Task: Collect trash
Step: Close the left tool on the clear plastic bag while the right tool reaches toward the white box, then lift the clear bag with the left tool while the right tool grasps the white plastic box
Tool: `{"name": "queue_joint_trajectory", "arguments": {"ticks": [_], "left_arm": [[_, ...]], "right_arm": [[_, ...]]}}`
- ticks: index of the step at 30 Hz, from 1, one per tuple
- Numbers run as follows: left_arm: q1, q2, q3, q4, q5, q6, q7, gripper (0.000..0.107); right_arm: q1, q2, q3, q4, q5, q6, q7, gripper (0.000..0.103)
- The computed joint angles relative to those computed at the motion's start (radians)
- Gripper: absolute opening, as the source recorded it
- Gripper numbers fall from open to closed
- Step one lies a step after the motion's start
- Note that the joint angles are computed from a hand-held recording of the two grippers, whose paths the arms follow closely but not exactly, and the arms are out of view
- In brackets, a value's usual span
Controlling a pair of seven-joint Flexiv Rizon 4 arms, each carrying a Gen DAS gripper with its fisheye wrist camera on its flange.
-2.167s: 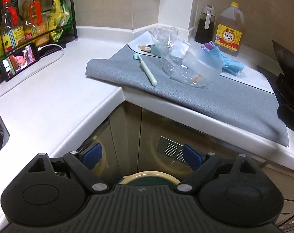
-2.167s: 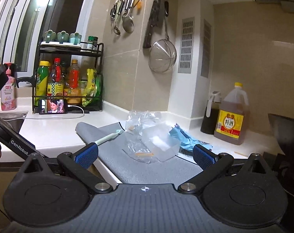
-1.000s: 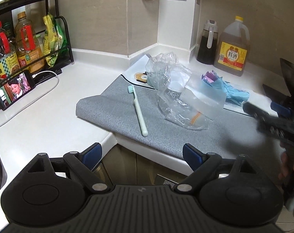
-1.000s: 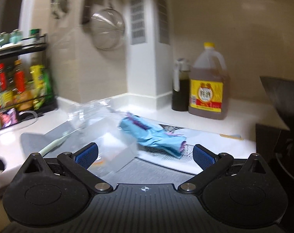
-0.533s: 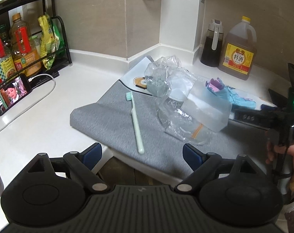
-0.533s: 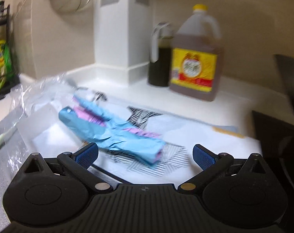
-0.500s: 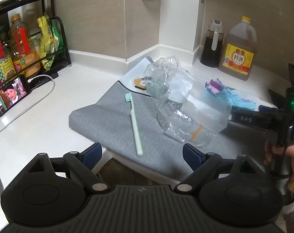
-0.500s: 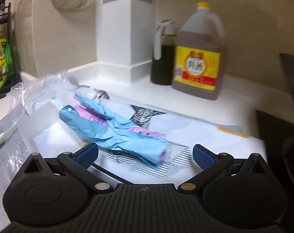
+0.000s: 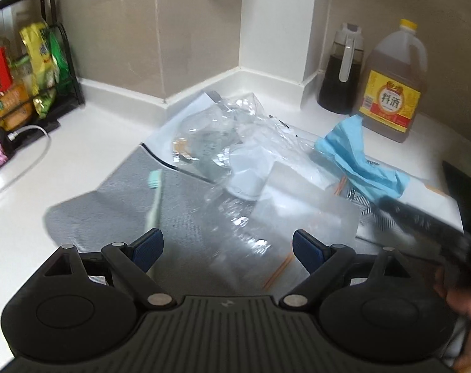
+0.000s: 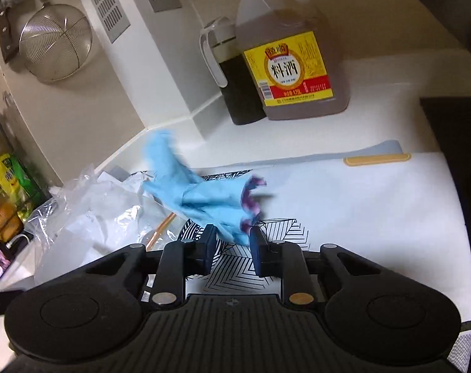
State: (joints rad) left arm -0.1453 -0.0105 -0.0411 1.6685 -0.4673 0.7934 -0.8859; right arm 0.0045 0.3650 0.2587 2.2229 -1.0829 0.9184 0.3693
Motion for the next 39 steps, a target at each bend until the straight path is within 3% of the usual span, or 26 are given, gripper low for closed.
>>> {"name": "queue_joint_trajectory", "arguments": {"ticks": [2, 4, 6, 10, 11, 12, 14, 15, 16, 17, 20, 27, 31, 34, 39], "left_arm": [[-0.005, -0.028, -0.013, -0.029, 0.042, -0.018, -0.044, 0.093], [-0.012, -0.053, -0.022, -0.052, 0.082, -0.025, -0.079, 0.093], [-0.019, -0.074, -0.028, -0.072, 0.12, -0.026, -0.109, 0.093], [-0.026, -0.115, -0.031, -0.122, 0.183, -0.047, -0.176, 0.093], [-0.024, -0.123, -0.03, -0.135, 0.187, -0.06, -0.194, 0.087], [-0.022, -0.13, -0.029, -0.147, 0.189, -0.074, -0.209, 0.068], [-0.016, -0.142, -0.027, -0.172, 0.192, -0.111, -0.227, 0.047], [-0.012, -0.143, -0.026, -0.175, 0.186, -0.116, -0.228, 0.026], [-0.008, -0.143, -0.025, -0.179, 0.181, -0.125, -0.223, 0.017], [-0.001, -0.144, -0.025, -0.185, 0.169, -0.141, -0.218, 0.015], [0.019, -0.129, -0.021, -0.18, 0.108, -0.163, -0.185, 0.013], [0.067, -0.077, 0.003, -0.139, -0.038, -0.202, -0.059, 0.009], [0.082, -0.067, 0.015, -0.123, -0.058, -0.213, -0.015, 0.008], [0.094, -0.052, 0.022, -0.103, -0.113, -0.234, 0.051, 0.007], [0.077, -0.055, 0.009, -0.099, -0.108, -0.218, 0.051, 0.007]], "right_arm": [[0.005, -0.008, 0.007, -0.011, 0.0, -0.019, -0.017, 0.028], [0.007, -0.009, 0.007, -0.013, -0.006, -0.026, -0.015, 0.038], [0.004, -0.005, 0.01, -0.011, -0.023, -0.033, 0.003, 0.061], [0.008, -0.005, 0.008, -0.015, -0.037, -0.047, 0.011, 0.076], [0.009, -0.005, 0.007, -0.015, -0.039, -0.046, 0.013, 0.077], [0.01, -0.004, 0.006, -0.014, -0.04, -0.046, 0.015, 0.078], [0.011, -0.003, 0.004, -0.013, -0.041, -0.044, 0.017, 0.078], [0.012, -0.003, 0.003, -0.013, -0.041, -0.044, 0.017, 0.078], [0.012, -0.002, 0.004, -0.013, -0.042, -0.045, 0.018, 0.078], [0.011, -0.001, 0.004, -0.013, -0.045, -0.045, 0.022, 0.078], [-0.003, 0.008, 0.004, -0.005, -0.1, -0.029, 0.069, 0.078], [-0.042, 0.016, -0.055, 0.002, -0.363, 0.165, 0.201, 0.081], [-0.035, -0.01, -0.084, -0.014, -0.395, 0.256, 0.183, 0.083], [-0.026, -0.024, -0.073, -0.02, -0.348, 0.247, 0.129, 0.084], [-0.055, -0.027, -0.117, -0.022, -0.458, 0.391, 0.249, 0.085]]}}
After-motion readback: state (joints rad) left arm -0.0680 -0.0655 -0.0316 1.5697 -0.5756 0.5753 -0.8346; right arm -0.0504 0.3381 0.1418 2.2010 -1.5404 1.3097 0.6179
